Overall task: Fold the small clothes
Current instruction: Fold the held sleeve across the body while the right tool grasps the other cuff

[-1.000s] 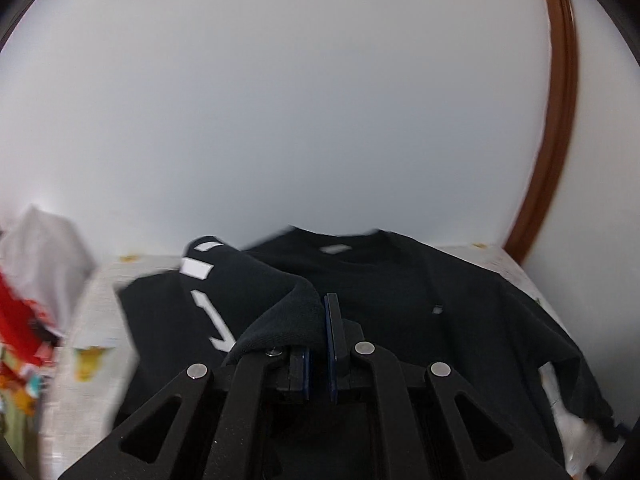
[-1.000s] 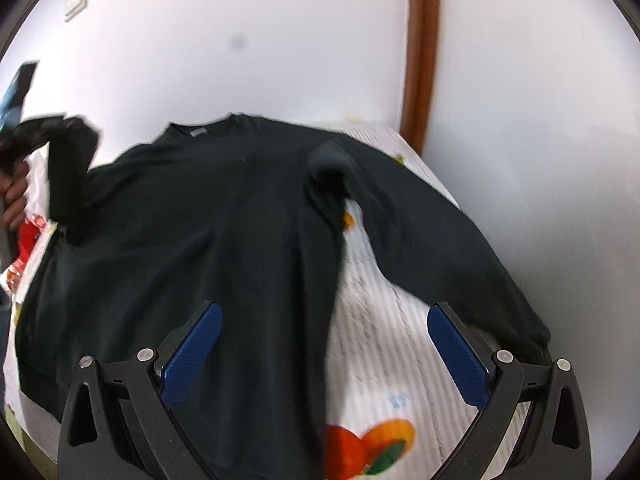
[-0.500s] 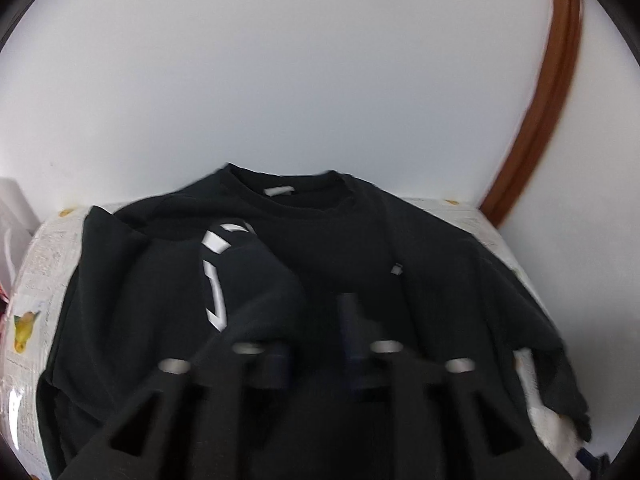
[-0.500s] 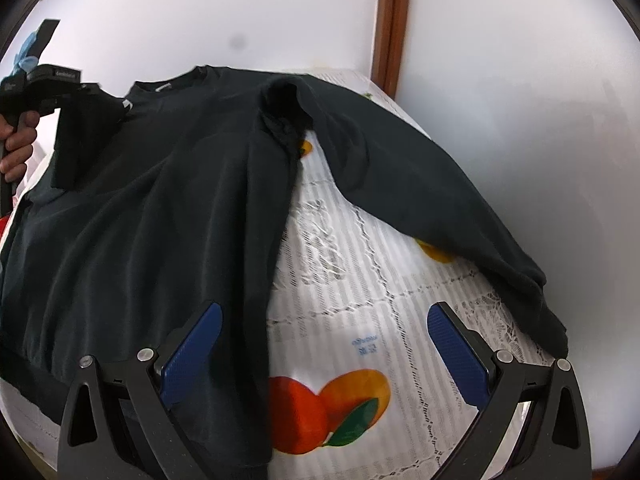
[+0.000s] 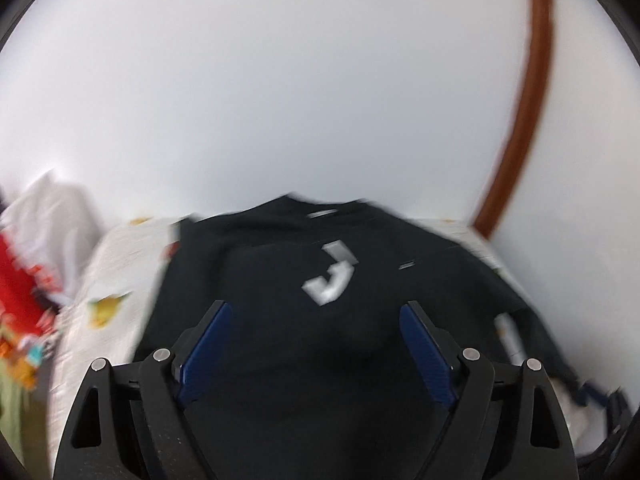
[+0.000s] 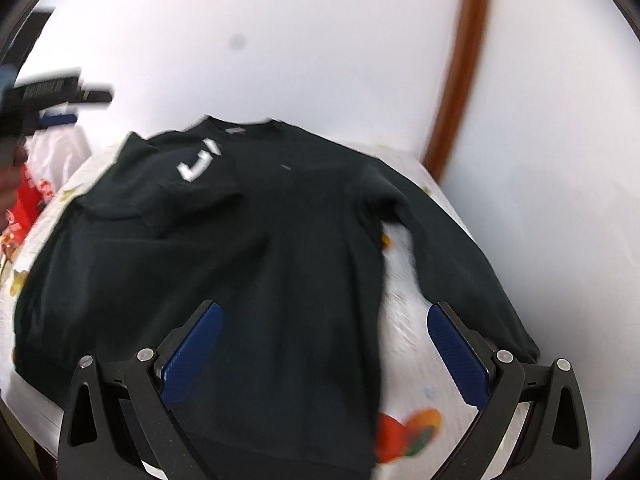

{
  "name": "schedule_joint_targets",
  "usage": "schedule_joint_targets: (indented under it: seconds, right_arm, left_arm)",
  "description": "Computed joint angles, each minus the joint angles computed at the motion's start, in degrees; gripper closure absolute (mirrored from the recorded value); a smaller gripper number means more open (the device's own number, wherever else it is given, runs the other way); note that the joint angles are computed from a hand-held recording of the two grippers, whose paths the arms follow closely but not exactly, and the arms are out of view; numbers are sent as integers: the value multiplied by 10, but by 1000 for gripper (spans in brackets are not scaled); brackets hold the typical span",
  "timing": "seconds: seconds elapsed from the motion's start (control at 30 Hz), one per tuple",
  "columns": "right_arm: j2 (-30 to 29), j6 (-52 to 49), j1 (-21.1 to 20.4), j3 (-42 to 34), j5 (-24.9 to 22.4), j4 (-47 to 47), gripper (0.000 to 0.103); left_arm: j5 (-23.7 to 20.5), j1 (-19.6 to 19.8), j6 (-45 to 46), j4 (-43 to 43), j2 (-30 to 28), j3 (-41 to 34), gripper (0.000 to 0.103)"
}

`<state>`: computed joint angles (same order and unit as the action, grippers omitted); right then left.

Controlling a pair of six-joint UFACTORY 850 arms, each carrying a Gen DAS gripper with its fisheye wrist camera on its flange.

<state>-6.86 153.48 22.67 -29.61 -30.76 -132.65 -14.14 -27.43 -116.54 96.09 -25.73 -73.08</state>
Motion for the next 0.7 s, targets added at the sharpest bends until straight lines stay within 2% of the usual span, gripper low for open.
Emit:
schedule_joint_targets:
  seconds: [0.1,0.13,0.2,0.3,0.37,0.5,0.6,0.7]
  right_arm:
    - [-41,5,19,-54,8,-29,16]
    - [-58,-2,23,-75,16,-32,23]
    - [-100,-7,33,-127,30,-53,25]
    - [-162,-2,42,-199,59,-97,25]
    - [-208,-35,50,-254,85,-93,24]
    - [-291,-174,63,-354,122,7,24]
    - [-345,-314,68,-418,118,142,24]
    - [-378,-358,68,-456,106,196,24]
  left_arm:
    - [-52,21,100,-114,18,50,18]
    - [-51,26,101,-118,23,65,18]
    - [-28,43,78,-101,36,104,18]
    - [3,64,24,-43,38,145,18]
    - [17,72,-46,35,34,166,18]
    - [23,79,-163,171,19,183,18]
    - [14,71,-205,232,13,191,18]
    - [-6,65,-250,293,7,195,18]
